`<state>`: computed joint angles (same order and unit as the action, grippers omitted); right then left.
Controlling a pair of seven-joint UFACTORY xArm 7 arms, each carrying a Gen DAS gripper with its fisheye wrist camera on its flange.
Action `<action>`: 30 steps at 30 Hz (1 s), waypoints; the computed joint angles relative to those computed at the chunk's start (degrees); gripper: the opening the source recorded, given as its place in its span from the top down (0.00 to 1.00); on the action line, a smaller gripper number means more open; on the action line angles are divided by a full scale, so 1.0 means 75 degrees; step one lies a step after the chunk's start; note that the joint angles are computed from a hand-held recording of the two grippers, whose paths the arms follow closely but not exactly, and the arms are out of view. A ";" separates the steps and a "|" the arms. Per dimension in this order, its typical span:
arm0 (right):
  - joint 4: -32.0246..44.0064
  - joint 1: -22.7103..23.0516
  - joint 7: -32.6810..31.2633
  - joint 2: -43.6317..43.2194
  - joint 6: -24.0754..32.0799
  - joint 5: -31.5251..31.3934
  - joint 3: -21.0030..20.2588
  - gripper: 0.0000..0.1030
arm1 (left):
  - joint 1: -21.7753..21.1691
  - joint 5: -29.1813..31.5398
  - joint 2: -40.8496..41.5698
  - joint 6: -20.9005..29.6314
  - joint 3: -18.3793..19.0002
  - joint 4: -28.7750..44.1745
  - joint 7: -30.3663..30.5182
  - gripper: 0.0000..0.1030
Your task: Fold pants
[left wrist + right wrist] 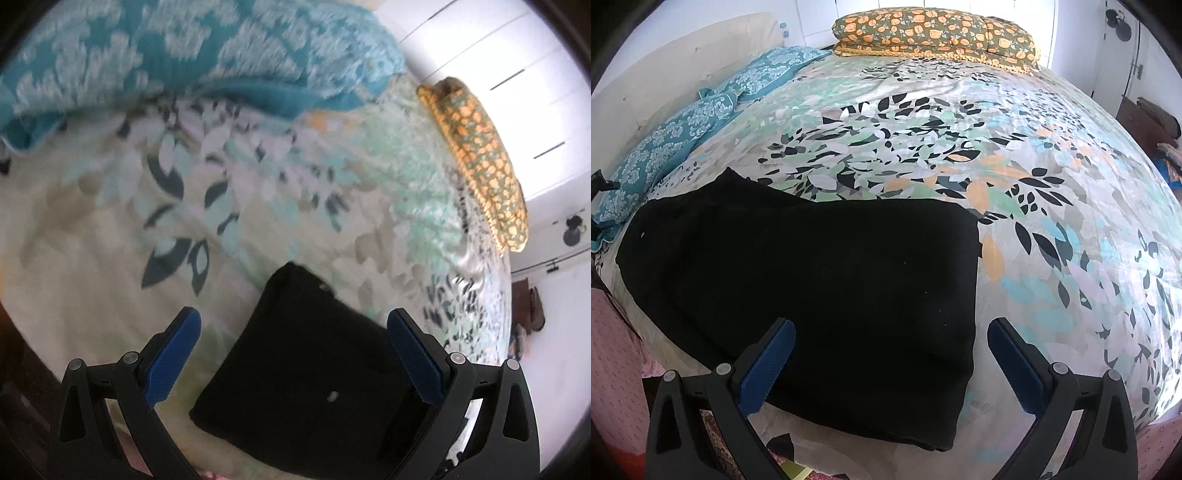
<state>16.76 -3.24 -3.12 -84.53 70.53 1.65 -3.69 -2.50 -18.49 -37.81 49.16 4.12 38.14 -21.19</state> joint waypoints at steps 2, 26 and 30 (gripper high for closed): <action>-0.0007 -0.0005 0.0008 -0.0023 -0.0001 0.0011 0.0007 0.00 | -0.0054 0.0034 0.0244 -0.0040 -0.0066 -0.0103 0.0027 0.02; -0.0050 -0.0538 -0.0094 0.0016 -0.0280 0.0228 -0.0628 0.00 | -0.2525 -0.0894 0.1223 -0.0430 -0.2108 0.2348 -0.1210 0.92; 0.0019 -0.0803 -0.0204 -0.0155 -0.0200 0.0148 -0.0850 0.00 | -0.3072 -0.0477 0.2824 -0.1114 -0.2751 0.2946 -0.1826 0.88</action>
<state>16.90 -9.26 -4.65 -85.69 69.03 2.76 -10.07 -25.54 -22.07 -16.63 40.80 -16.51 60.23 -34.89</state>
